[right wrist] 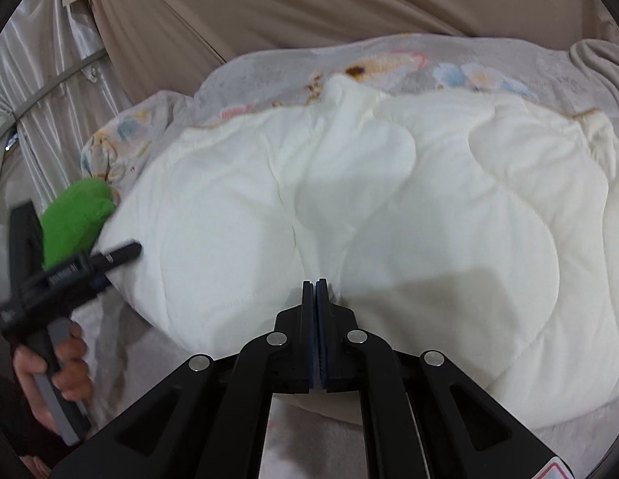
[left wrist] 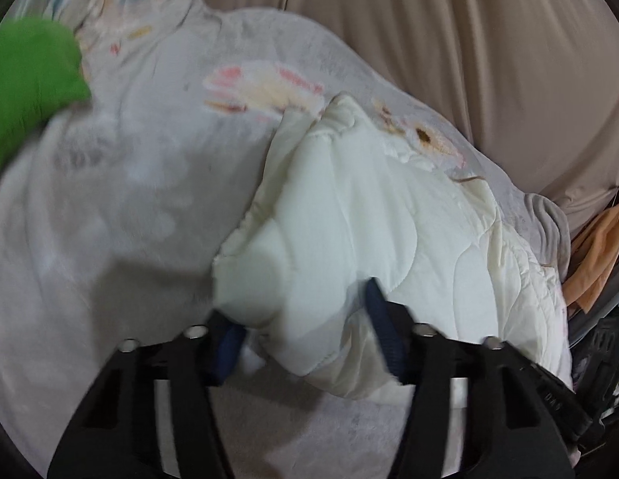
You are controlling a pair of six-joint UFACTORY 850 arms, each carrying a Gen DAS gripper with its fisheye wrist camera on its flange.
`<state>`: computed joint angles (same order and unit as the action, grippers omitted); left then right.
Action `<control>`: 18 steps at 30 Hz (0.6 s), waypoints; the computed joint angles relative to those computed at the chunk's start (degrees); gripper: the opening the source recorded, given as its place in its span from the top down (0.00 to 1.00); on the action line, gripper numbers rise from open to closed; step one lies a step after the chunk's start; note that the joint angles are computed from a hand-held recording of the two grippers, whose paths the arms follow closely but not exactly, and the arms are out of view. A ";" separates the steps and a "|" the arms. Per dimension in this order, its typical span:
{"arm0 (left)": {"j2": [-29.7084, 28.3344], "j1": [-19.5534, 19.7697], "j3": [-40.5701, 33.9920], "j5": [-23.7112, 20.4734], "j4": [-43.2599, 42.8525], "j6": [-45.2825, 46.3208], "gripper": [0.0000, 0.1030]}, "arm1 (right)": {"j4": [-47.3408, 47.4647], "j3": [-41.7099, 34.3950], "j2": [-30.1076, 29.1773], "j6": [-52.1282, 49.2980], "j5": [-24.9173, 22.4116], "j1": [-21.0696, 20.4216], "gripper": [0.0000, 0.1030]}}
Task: Fold large clothes
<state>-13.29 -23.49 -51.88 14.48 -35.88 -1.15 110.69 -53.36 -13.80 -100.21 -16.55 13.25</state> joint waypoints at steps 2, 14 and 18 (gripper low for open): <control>1.64 -1.70 0.20 2.34 -6.42 8.21 0.77 | 1.77 0.28 -0.80 -1.19 -0.82 -0.17 0.97; 6.87 -12.64 -1.93 9.98 -4.78 19.23 0.86 | 5.51 1.01 -2.23 -3.22 -4.98 -1.40 0.98; 4.34 -16.20 -5.96 8.63 -3.02 22.32 0.86 | 5.56 1.50 -2.34 -2.01 -7.57 -2.33 0.98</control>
<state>-8.95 -39.69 -57.84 23.11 -38.91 21.17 116.25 -51.86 -16.13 -102.22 -24.12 10.92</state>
